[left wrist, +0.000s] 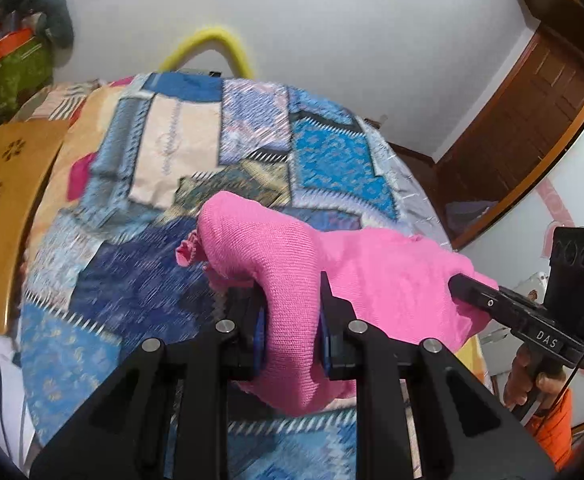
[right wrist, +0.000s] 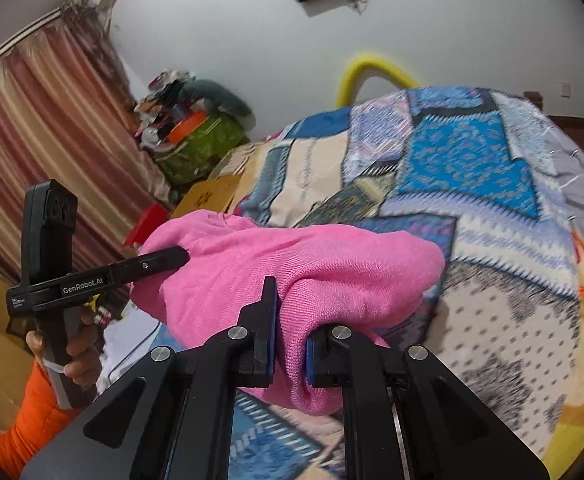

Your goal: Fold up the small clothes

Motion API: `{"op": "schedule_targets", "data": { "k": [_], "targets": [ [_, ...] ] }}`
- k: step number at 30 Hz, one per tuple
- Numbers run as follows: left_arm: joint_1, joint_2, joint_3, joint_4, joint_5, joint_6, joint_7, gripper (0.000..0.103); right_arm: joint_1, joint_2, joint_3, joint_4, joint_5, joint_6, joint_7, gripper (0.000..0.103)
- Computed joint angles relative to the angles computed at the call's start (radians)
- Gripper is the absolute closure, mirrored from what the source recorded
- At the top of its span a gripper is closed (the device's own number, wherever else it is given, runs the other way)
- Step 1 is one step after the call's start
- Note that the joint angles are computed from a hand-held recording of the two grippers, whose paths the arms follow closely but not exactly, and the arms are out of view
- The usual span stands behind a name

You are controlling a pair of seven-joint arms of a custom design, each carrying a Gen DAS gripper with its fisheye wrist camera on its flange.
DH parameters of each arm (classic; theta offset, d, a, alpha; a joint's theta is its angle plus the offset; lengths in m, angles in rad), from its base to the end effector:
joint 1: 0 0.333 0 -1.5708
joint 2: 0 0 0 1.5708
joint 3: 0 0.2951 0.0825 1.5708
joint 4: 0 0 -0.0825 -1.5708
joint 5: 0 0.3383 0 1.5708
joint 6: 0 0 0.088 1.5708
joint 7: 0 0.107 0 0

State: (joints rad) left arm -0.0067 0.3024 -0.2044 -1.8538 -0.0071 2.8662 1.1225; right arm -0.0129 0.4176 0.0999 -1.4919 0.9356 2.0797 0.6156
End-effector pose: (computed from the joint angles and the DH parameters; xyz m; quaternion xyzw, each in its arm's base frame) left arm 0.6187 -0.1190 0.4517 -0.7465 0.5650 -0.3272 0.1282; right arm 0.6482 0.0864 0.4663 -0.7997 0.4136 0.0774 0.4283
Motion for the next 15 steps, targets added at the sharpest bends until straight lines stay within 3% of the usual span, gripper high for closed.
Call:
{"op": "schedule_targets", "data": {
  "k": [7,10,15],
  "targets": [
    [0.061,-0.12,-0.045,-0.267,-0.161,0.042,0.112,0.082,0.044,-0.053,-0.005,-0.165,-0.039,-0.005,-0.009,0.094],
    [0.079,-0.147,-0.068,-0.355,-0.285,0.059,0.202,0.082,0.06,-0.075,-0.012,-0.229,-0.055,-0.002,-0.012,0.094],
    [0.041,-0.162,-0.052,-0.434,-0.345,0.075,0.239,0.082,0.074,-0.112,-0.028,-0.31,-0.079,0.011,-0.029,0.094]
  ]
}}
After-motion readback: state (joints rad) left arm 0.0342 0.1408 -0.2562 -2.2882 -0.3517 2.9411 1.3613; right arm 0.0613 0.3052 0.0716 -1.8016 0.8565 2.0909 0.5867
